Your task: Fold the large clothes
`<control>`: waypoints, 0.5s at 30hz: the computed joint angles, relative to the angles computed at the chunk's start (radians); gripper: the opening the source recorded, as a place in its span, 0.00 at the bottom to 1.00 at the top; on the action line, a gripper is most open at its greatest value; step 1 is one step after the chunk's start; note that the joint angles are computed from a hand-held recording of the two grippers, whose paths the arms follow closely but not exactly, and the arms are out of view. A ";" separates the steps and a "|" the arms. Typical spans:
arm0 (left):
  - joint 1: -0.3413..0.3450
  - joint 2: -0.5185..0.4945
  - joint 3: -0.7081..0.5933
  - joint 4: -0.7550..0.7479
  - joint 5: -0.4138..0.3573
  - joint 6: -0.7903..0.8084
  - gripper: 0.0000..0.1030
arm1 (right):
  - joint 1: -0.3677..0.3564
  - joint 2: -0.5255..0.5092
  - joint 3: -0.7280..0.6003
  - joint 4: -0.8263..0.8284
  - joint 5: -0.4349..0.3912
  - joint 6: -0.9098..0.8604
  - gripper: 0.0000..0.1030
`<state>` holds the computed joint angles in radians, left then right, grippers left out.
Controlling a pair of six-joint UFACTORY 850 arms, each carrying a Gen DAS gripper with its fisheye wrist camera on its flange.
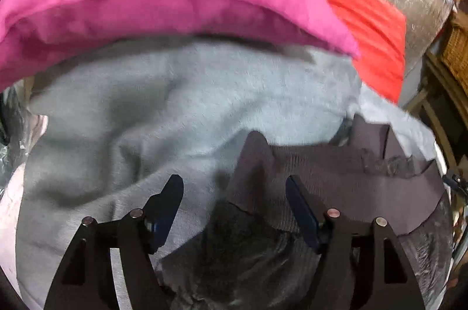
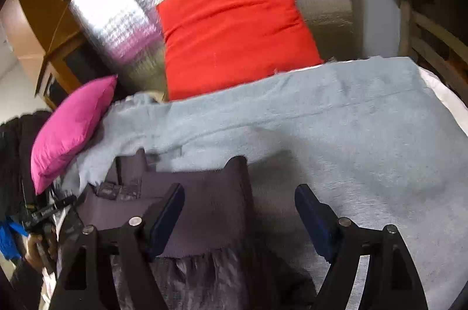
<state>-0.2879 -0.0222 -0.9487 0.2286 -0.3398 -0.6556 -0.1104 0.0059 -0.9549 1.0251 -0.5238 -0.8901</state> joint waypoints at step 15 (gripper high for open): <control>-0.007 -0.068 -0.023 0.078 -0.003 -0.117 0.18 | 0.060 -0.062 -0.017 -0.399 0.131 0.343 0.07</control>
<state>-0.2954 -0.0900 -0.9715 0.3068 -0.3432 -0.7723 -0.0502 -0.0564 -0.9723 0.6256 -0.3930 -0.5473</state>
